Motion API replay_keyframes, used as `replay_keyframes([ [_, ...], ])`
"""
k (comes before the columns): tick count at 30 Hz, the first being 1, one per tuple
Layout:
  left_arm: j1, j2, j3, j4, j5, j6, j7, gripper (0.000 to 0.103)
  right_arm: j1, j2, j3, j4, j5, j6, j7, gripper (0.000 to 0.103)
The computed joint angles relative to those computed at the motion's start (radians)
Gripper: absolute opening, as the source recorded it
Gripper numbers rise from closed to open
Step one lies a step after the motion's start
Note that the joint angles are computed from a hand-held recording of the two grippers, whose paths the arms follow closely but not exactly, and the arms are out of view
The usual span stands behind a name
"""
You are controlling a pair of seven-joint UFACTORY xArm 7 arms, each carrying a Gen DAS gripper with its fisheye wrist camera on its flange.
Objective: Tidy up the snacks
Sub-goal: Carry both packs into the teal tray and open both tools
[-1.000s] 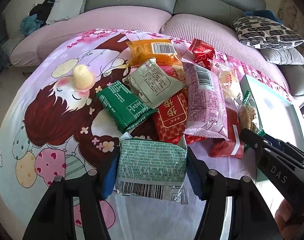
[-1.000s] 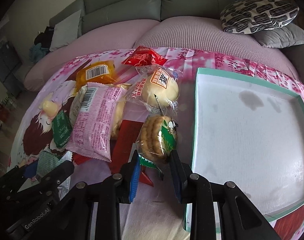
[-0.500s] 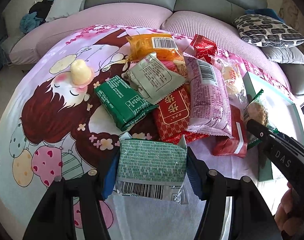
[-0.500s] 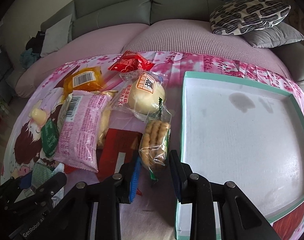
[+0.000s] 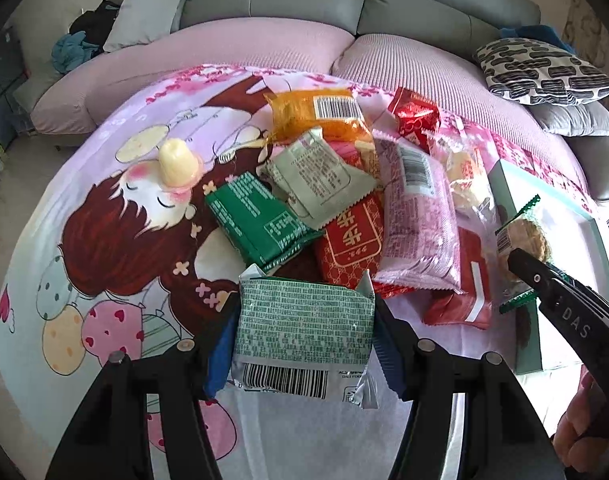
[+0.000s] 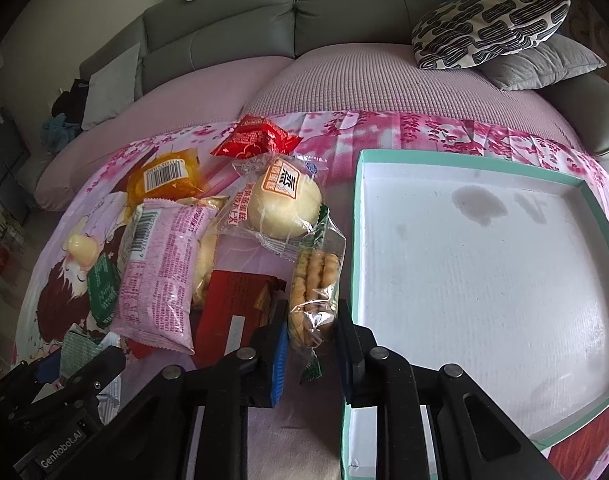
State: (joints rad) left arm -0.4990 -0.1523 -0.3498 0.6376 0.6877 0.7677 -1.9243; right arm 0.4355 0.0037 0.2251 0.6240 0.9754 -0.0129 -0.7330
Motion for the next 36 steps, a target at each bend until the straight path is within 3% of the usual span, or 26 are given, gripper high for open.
replay_keyframes([
  [5,-0.006,-0.013,-0.012,0.033,0.011,0.057,0.000,0.062,0.023,-0.048,-0.028,0.015,0.237,0.030,-0.217,0.022],
  [13,-0.012,0.010,-0.021,0.135,0.070,0.152,0.038,0.062,0.038,-0.149,-0.090,0.012,0.431,0.094,-0.389,0.022],
  [17,-0.023,0.071,-0.006,0.219,0.122,0.134,0.074,0.062,0.009,-0.164,-0.109,0.016,0.460,0.100,-0.407,0.022],
  [26,-0.098,0.336,0.088,0.518,0.252,0.016,0.210,0.062,-0.108,-0.094,-0.167,0.045,0.411,-0.004,-0.327,0.022],
  [32,-0.152,0.524,0.156,0.728,0.204,-0.023,0.348,0.062,-0.186,-0.022,-0.185,0.073,0.341,-0.066,-0.259,0.023],
  [36,-0.179,0.613,0.195,0.825,0.145,-0.028,0.425,0.062,-0.233,0.010,-0.163,0.119,0.476,-0.076,-0.396,0.023],
])
